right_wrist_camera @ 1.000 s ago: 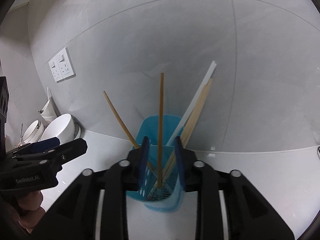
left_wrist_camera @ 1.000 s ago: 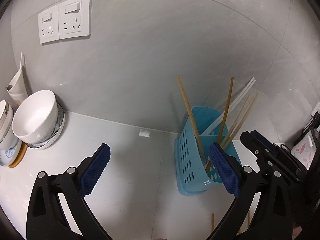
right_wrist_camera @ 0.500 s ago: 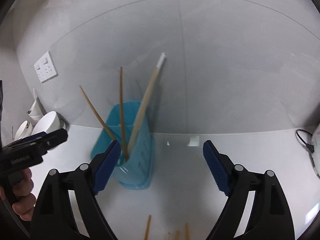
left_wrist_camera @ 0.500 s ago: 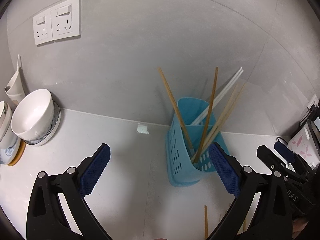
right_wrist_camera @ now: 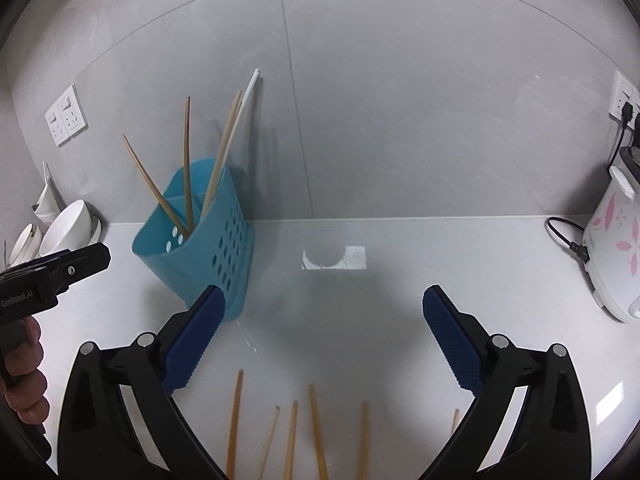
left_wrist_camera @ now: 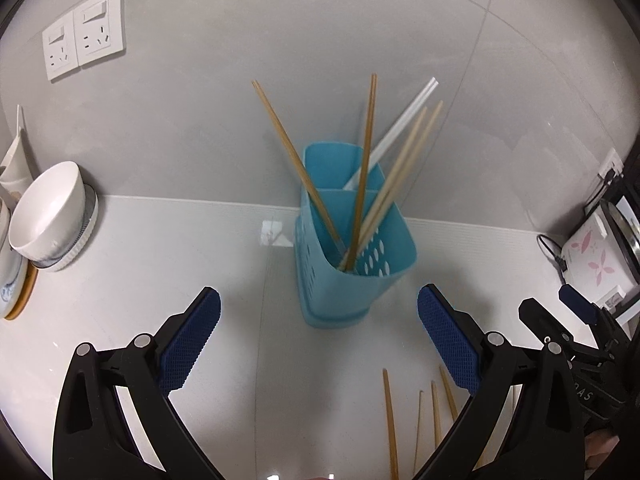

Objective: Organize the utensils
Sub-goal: 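Move both open tools back down to the chopsticks on the table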

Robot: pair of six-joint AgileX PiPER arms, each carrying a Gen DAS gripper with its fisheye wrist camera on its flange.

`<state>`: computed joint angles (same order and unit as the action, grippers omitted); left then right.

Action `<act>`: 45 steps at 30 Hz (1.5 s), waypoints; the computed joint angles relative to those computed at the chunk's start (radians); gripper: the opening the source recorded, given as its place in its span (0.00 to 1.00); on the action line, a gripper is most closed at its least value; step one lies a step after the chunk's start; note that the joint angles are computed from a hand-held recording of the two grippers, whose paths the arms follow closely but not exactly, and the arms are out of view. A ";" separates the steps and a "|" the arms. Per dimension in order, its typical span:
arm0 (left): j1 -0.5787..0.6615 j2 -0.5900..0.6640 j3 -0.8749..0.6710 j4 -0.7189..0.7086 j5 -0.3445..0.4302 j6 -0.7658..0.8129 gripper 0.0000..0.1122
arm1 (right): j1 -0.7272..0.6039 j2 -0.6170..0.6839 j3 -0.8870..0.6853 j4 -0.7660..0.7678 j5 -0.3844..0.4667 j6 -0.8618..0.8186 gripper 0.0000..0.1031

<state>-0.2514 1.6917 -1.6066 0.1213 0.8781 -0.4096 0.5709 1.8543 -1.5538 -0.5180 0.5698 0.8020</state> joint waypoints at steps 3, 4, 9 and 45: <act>-0.014 -0.008 0.021 -0.010 0.006 -0.007 0.86 | 0.004 -0.023 0.041 -0.017 0.000 0.012 0.92; -0.015 -0.008 0.026 -0.013 0.008 -0.004 0.86 | 0.005 -0.032 0.058 -0.024 0.003 0.019 0.92; -0.037 -0.024 0.067 -0.011 0.013 -0.016 0.86 | 0.015 -0.072 0.129 -0.047 0.008 0.029 0.92; -0.250 0.016 0.392 -0.030 0.048 -0.217 0.85 | 0.001 -0.109 0.423 0.307 0.098 -0.188 0.52</act>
